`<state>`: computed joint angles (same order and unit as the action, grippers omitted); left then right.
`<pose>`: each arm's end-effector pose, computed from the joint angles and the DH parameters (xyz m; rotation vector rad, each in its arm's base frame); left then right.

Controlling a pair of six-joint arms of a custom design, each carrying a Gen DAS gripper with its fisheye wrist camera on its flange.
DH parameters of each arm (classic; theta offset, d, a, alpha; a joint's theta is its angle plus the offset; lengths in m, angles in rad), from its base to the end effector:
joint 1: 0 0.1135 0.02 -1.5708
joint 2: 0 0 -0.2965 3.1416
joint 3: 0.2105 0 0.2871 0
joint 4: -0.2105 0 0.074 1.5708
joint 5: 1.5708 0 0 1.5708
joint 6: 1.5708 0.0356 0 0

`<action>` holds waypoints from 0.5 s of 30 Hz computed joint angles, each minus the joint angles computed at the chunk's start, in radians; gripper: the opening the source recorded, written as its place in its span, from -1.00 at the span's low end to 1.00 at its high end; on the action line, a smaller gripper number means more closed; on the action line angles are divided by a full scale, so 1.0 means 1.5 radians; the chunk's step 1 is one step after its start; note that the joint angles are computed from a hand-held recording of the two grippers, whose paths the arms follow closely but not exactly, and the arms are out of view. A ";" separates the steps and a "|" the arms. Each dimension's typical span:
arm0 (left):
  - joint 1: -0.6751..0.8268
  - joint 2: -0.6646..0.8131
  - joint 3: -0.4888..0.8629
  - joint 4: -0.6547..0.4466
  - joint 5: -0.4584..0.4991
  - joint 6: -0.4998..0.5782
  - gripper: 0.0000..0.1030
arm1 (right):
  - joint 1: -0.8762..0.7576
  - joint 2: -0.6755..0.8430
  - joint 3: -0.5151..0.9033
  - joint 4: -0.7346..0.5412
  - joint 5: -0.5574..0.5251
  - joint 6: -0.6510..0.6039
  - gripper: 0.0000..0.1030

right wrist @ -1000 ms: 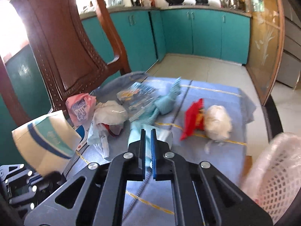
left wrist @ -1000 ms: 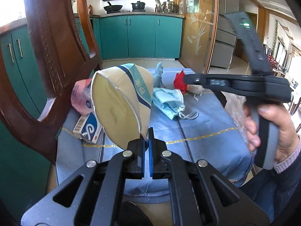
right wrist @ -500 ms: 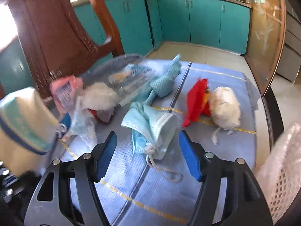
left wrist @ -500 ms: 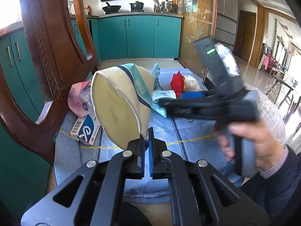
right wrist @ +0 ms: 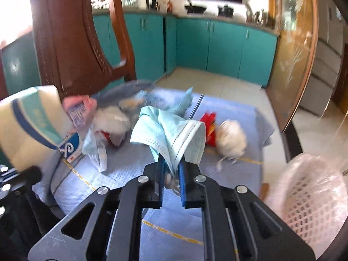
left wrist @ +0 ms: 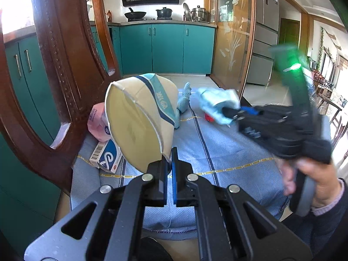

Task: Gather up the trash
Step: 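Move the cup and mask over the wastebasket and open both tools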

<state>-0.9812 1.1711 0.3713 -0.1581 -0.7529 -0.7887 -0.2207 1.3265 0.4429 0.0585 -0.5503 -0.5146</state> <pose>0.1319 -0.1534 0.1453 -0.0623 2.2096 0.0120 0.2417 -0.0352 0.1456 -0.5748 2.1879 0.2762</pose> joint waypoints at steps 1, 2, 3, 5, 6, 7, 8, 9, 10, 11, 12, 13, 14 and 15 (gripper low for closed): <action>-0.002 0.002 0.003 0.000 -0.001 0.001 -0.92 | -0.017 -0.012 0.001 -0.014 -0.018 -0.004 -0.76; -0.004 0.005 0.005 0.001 -0.002 0.000 -0.92 | -0.027 -0.017 0.002 -0.025 -0.031 -0.005 -0.76; -0.006 0.007 0.007 0.001 -0.003 0.001 -0.92 | -0.038 -0.023 0.004 -0.038 -0.044 -0.008 -0.76; -0.007 0.016 0.010 0.010 -0.002 0.005 -0.92 | -0.063 -0.038 -0.001 -0.055 -0.060 -0.026 -0.76; -0.007 0.021 0.012 0.015 -0.001 0.008 -0.92 | -0.071 -0.049 -0.007 -0.057 -0.061 -0.033 -0.76; -0.007 0.028 0.016 0.017 0.000 0.009 -0.92 | -0.069 -0.057 -0.013 -0.051 -0.056 -0.030 -0.76; -0.008 0.035 0.020 0.021 0.001 0.012 -0.92 | -0.075 -0.066 -0.018 -0.051 -0.057 -0.036 -0.76; -0.007 0.040 0.022 0.026 0.002 0.016 -0.92 | -0.082 -0.074 -0.023 -0.052 -0.060 -0.040 -0.76; -0.008 0.046 0.026 0.029 0.002 0.018 -0.92 | -0.087 -0.077 -0.026 -0.052 -0.063 -0.042 -0.76; -0.010 0.055 0.032 0.032 0.001 0.021 -0.92 | -0.099 -0.080 -0.027 -0.054 -0.070 -0.048 -0.76; -0.011 0.062 0.035 0.036 0.001 0.024 -0.92 | -0.109 -0.082 -0.029 -0.053 -0.075 -0.053 -0.76; -0.013 0.070 0.040 0.043 0.003 0.028 -0.92 | -0.120 -0.086 -0.031 -0.053 -0.080 -0.057 -0.76; -0.011 0.073 0.042 0.048 0.005 0.034 -0.92 | -0.132 -0.088 -0.031 -0.050 -0.084 -0.061 -0.76; -0.012 0.079 0.048 0.051 0.004 0.039 -0.92 | -0.144 -0.087 -0.030 -0.049 -0.090 -0.065 -0.76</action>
